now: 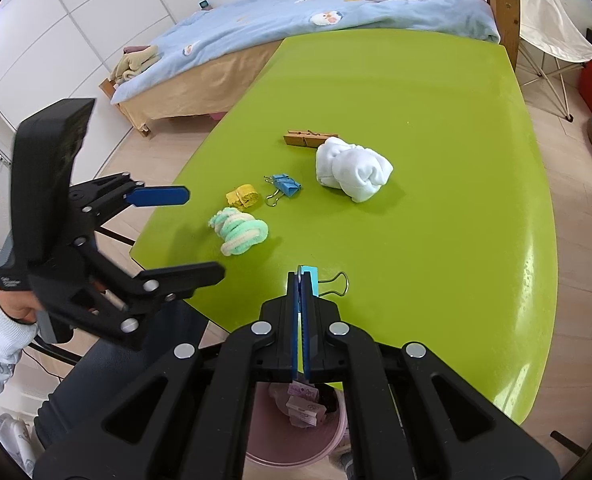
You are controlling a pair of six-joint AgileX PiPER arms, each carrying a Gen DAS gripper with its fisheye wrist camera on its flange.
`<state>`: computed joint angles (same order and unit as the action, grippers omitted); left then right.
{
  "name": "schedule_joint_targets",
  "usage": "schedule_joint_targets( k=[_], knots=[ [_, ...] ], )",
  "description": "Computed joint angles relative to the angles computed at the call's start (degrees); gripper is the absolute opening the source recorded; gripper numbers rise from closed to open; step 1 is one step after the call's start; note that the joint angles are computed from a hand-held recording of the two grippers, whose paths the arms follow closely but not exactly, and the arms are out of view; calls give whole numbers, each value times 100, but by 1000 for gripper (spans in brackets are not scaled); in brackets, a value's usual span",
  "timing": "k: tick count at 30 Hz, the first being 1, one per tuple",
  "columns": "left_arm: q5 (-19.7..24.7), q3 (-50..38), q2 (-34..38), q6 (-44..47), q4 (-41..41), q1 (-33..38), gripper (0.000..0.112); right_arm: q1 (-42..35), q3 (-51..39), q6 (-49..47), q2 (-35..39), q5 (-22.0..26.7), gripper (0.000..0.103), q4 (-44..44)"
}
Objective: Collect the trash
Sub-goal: 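Grasp the green-white pipe-cleaner toy with the left gripper, then carry the toy and the clip toward the wastebasket with both grippers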
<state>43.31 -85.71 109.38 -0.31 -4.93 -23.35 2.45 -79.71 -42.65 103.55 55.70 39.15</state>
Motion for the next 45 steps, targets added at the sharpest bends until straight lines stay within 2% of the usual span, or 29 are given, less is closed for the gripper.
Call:
schedule_joint_targets(
  k=[4,9,11,17,20,30,41,45],
  knots=[
    [85,-187,188,-91,47,-30,94,-39,43,-54,-10,-3,1,75],
    [201,-353,366,-143,37,-32,72,-80,101,-141,-9,-29,1,141],
    [239,-397,416,-122,13,-17,55,-77,104,-140,-12,-30,1,136],
    [257,-403,430,-113,-15,1,15,-84,143,-161,-21,-78,1,148],
    [188,-308,348,-5,-72,22,12,-72,158,-150,-19,-108,1,125],
    [52,93,-213,125,-205,5,11,-79,259,-107,-342,-135,1,69],
    [-289,1309,-1537,316,-358,-348,11,-148,1095,-135,-1552,-166,1,-99],
    [-397,1717,-1942,130,-227,-604,11,-150,1544,-159,-2057,-201,1,-166]
  ],
)
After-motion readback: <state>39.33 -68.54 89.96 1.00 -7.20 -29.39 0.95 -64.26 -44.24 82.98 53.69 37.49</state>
